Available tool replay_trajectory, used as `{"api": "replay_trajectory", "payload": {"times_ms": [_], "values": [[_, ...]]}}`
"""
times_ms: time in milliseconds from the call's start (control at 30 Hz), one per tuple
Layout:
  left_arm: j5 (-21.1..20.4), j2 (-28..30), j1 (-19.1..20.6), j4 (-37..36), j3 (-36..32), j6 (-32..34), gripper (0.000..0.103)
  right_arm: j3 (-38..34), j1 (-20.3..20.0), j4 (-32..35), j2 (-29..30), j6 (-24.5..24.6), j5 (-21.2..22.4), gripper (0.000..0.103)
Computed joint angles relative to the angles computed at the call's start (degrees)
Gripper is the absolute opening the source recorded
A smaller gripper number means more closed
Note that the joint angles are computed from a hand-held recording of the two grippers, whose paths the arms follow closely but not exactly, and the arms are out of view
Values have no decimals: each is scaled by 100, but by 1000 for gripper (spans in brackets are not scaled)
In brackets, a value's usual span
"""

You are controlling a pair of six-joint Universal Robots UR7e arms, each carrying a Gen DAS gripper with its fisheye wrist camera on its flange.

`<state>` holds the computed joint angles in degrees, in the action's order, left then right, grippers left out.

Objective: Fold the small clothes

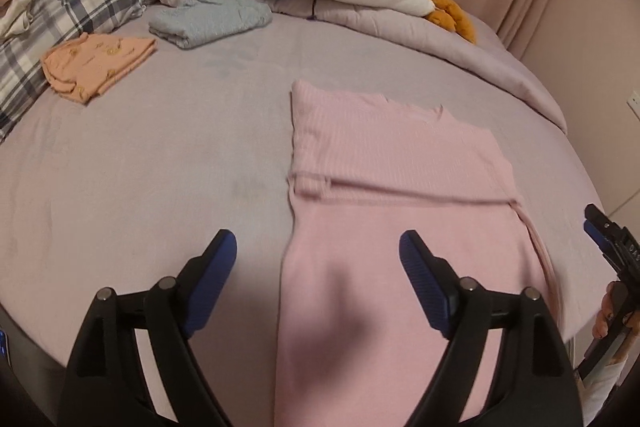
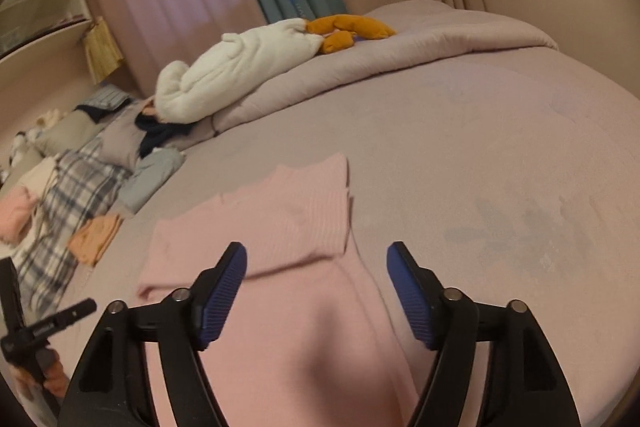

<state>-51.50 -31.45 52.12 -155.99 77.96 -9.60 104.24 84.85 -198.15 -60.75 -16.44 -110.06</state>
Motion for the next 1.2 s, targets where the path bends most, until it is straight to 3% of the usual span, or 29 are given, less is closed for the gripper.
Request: {"api": "replay_trajectory", "payload": {"times_ms": [133,400,733,833,967,1067,1100,1133,1167,1200], "values": [[-85,-154,-24,-94,460,-236,84,169,-37,-6,42,-190,-293,74],[-311,-225,32,-64,949,-630,84,726,-289,133,-85,36,-471,74],[-684,-272,134,-152,1155,-815,83,1223,-428,63,-312,177,-286,73],[-921,-330,183,-158,1220,-910,83,1238,-333,6,-224,-70,-454,68],[-1461,-385,260,-259,1314,-787,82,1229,-287,243,-205,-220,-296,60],[-1679,-331,295,-259,1241,-684,82,1135,-298,370,-157,-292,-177,46],[-1722,-308,303,-241,1196,-657,82,1131,-346,445,-190,-249,12,36],[-1832,-277,325,-236,1133,-642,77,1112,-404,568,-223,-150,249,29],[-1883,-251,338,-267,1101,-651,61,1066,-472,764,-256,20,513,16],[-1905,-212,351,-274,1052,-676,50,1050,-488,829,-255,77,590,16]]}}
